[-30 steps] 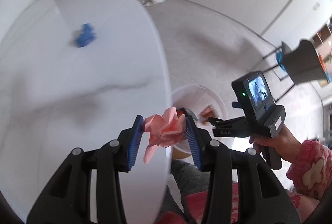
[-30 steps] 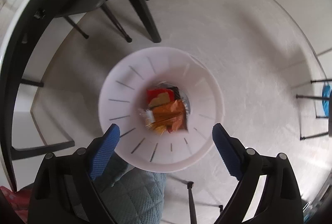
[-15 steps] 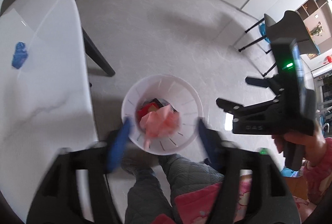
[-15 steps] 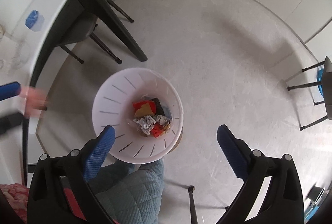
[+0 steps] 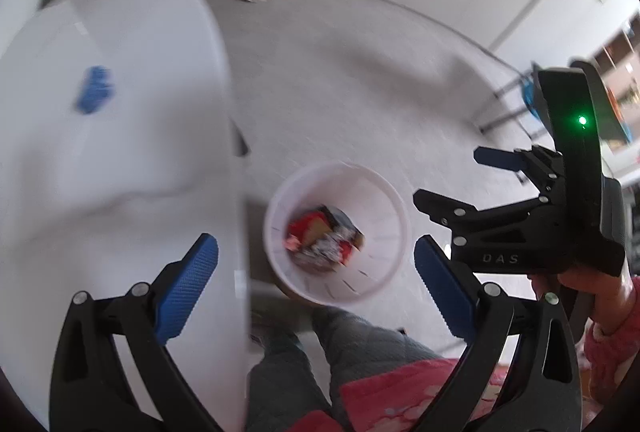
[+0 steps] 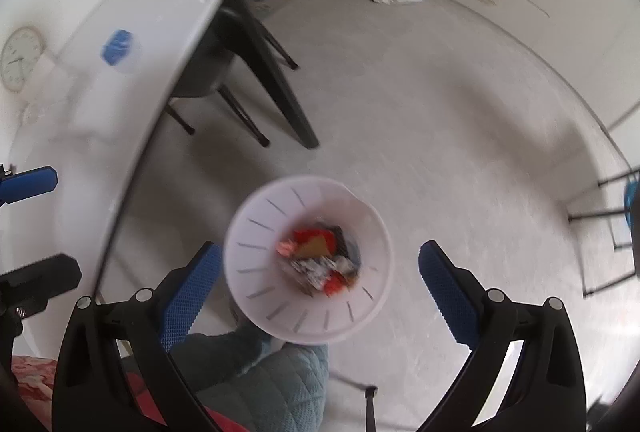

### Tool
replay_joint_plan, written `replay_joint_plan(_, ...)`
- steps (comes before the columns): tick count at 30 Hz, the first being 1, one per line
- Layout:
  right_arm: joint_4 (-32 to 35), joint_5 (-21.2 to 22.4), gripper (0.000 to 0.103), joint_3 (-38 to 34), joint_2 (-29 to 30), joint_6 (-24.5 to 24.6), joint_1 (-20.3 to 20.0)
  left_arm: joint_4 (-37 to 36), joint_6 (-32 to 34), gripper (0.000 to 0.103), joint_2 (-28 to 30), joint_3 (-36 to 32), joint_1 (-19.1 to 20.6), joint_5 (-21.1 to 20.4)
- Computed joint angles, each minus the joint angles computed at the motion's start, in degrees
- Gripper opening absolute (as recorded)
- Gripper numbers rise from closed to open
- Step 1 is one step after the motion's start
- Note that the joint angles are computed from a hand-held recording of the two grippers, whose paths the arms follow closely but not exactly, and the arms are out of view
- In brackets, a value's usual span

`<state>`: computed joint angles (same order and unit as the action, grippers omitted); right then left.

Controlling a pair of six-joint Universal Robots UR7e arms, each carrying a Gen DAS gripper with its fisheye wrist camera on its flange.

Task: Collect trash
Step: 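Release the pink tissue into the bin with the left gripper, then grasp the crumpled blue cloth on the table with the right gripper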

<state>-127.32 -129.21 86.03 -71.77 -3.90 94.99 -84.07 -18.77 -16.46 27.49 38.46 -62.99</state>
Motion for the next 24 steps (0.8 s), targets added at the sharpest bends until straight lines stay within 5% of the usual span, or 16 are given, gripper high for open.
replay_joint_plan(7, -0.6, 4.8, 0.098, -10.8, 10.4, -6.9, 4.3, -4.6, -8.1, 0.094, -9.7, 9.5, 1.0, 10.0)
replay_joint_plan(15, 3.1, 8.7, 0.098, -35.2, 30.5, -13.5, 8.0, -1.8, -22.3, 0.094, -19.8, 17.0, 3.6, 20.7)
replay_joint_plan(21, 11.2, 4.2, 0.098, -58.5, 46.7, -14.3, 8.7, 1.9, -30.9, 0.094, -23.6, 18.0, 6.2, 23.2)
replay_joint_plan(24, 17.0, 2.4, 0.082, -66.7, 51.5, -13.2, 8.6, 2.9, -32.5, 0.094, -23.9, 16.9, 7.6, 24.0)
